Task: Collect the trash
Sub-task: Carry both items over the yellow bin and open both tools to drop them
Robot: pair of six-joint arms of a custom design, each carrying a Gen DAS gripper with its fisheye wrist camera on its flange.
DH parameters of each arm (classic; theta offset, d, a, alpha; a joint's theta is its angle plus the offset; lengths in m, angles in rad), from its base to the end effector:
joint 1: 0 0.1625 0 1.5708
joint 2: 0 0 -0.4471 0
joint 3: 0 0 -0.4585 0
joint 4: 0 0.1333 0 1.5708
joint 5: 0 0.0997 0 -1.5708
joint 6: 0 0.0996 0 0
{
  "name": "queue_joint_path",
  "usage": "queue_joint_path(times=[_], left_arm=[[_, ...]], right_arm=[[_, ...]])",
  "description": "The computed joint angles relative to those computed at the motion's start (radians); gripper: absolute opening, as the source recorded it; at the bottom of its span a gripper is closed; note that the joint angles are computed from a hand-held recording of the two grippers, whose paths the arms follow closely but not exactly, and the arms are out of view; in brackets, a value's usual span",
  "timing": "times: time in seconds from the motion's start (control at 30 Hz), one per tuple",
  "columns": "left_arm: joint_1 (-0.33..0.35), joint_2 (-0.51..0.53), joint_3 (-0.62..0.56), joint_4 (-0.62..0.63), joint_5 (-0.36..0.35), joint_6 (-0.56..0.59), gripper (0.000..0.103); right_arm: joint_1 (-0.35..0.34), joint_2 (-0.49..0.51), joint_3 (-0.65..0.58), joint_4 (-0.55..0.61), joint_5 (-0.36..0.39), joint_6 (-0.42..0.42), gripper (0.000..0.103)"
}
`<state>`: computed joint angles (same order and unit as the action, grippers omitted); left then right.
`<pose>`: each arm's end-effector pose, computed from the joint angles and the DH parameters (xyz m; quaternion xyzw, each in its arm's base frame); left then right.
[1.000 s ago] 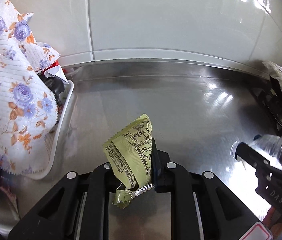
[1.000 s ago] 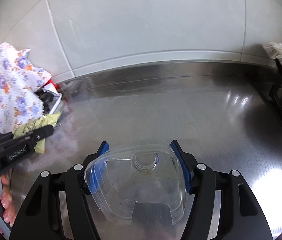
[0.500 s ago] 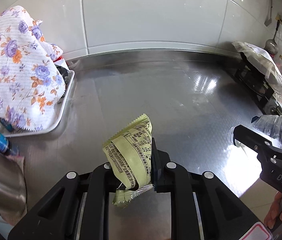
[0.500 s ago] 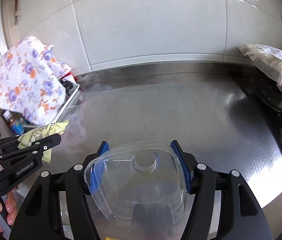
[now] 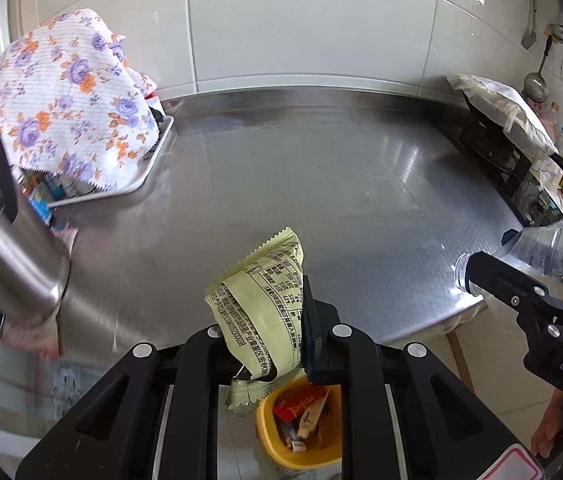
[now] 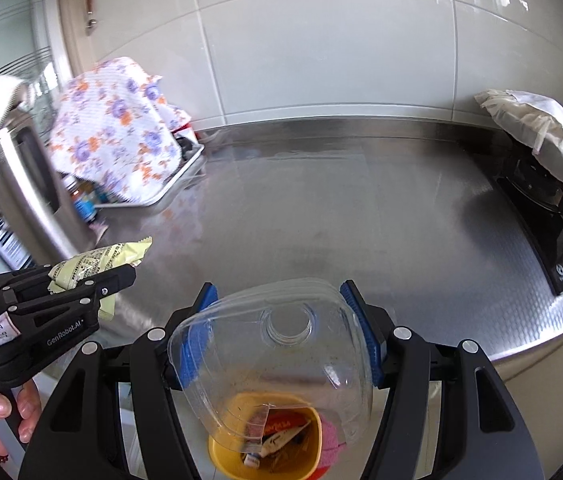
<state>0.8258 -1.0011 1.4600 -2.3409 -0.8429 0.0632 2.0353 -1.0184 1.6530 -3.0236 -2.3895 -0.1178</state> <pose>-0.3753 -0.7012 0.2956 0.3123 0.8705 -0.2541 0.2830 0.3774 -0.6181 0.2975 0.0899 -0.8517 0.4224 0.2968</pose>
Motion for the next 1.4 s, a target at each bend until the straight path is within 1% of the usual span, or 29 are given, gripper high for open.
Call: queue_joint_path(times=[0.07, 0.17, 0.3, 0.4, 0.6, 0.7, 0.83, 1.0, 1.03, 1.1, 1.17, 1.3, 1.4], left_arm=[[-0.019, -0.039, 0.061, 0.003, 0.018, -0.031, 0.018], [-0.039, -0.095, 0.142, 0.021, 0.022, -0.08, 0.018], [-0.054, -0.15, 0.224, 0.066, 0.013, -0.128, 0.018], [-0.051, -0.177, 0.269, 0.1, -0.01, -0.138, 0.018], [-0.003, -0.19, 0.323, 0.151, -0.08, -0.14, 0.018], [0.038, -0.175, 0.336, 0.165, -0.112, -0.118, 0.018], [0.086, -0.147, 0.343, 0.172, -0.119, -0.084, 0.018], [0.152, -0.092, 0.327, 0.174, -0.128, -0.052, 0.018], [0.169, -0.076, 0.321, 0.171, -0.134, -0.042, 0.018], [0.183, -0.061, 0.322, 0.17, -0.137, -0.034, 0.018], [0.209, -0.03, 0.309, 0.167, -0.144, -0.016, 0.019], [0.239, 0.02, 0.28, 0.169, -0.148, 0.001, 0.019], [0.26, 0.05, 0.263, 0.166, -0.152, 0.005, 0.019]], right_arm=[[0.01, -0.035, 0.053, -0.004, 0.007, 0.004, 0.064], [0.023, -0.08, 0.125, 0.0, 0.014, 0.018, 0.064], [0.03, -0.123, 0.2, 0.04, 0.03, 0.064, 0.064], [0.027, -0.14, 0.245, 0.056, 0.046, 0.082, 0.064], [-0.008, -0.152, 0.319, 0.096, 0.081, 0.132, 0.064], [-0.032, -0.14, 0.342, 0.099, 0.102, 0.124, 0.064], [-0.072, -0.118, 0.373, 0.091, 0.138, 0.088, 0.064], [-0.152, -0.065, 0.386, 0.101, 0.187, 0.051, 0.064], [-0.163, -0.055, 0.385, 0.102, 0.192, 0.043, 0.064], [-0.197, -0.027, 0.383, 0.11, 0.212, 0.016, 0.064], [-0.229, -0.005, 0.376, 0.125, 0.233, 0.002, 0.064], [-0.29, 0.046, 0.346, 0.157, 0.277, -0.015, 0.064], [-0.313, 0.085, 0.314, 0.178, 0.282, -0.041, 0.064]])
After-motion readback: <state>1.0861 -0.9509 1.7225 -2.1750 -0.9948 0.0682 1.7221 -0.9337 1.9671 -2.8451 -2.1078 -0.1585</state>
